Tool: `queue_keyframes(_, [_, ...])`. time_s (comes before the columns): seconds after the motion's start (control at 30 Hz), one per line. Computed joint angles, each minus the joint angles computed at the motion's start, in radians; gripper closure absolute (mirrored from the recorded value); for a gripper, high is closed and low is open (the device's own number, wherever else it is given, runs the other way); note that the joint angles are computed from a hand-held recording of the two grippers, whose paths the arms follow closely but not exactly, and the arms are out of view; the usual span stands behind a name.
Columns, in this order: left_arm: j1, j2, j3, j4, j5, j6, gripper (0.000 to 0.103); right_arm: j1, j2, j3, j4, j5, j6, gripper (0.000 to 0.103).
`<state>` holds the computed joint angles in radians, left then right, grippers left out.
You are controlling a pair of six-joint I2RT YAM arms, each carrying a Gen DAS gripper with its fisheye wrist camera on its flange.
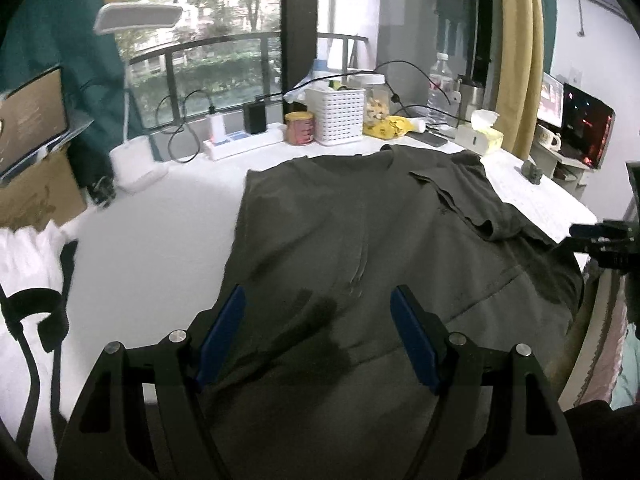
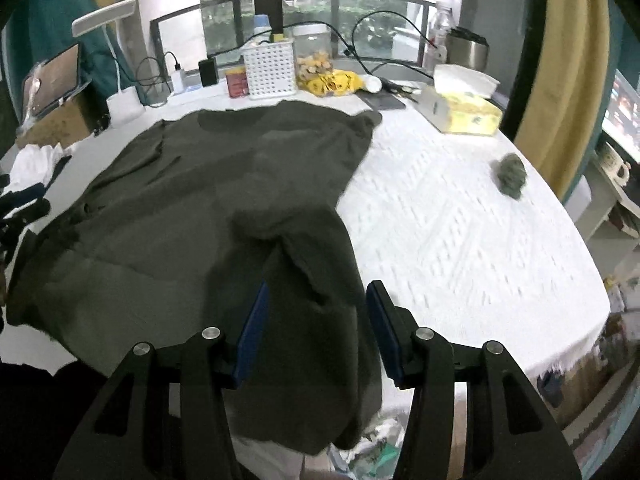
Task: Fold small clothes
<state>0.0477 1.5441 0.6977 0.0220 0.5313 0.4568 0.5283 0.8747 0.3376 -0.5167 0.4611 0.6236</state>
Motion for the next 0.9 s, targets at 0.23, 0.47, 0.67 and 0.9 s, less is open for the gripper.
queue_keyframes(0.23, [0.113,-0.007,-0.038,-0.020,0.018,0.036,0.028,0.081,-0.042,-0.065,-0.027,0.050,0.108,0.050])
queue_keyframes(0.47, [0.232,0.038,-0.058,0.008,-0.043,0.094,0.028,0.107,-0.013,-0.083,0.008,0.066,0.128,0.061])
queue_keyframes(0.67, [0.302,0.105,-0.046,0.026,-0.065,0.109,0.028,0.128,0.087,-0.079,0.068,0.084,0.138,0.072])
queue_keyframes(0.9, [0.305,0.146,-0.038,0.018,-0.035,0.160,0.088,0.154,0.104,-0.077,0.063,0.104,0.158,0.096])
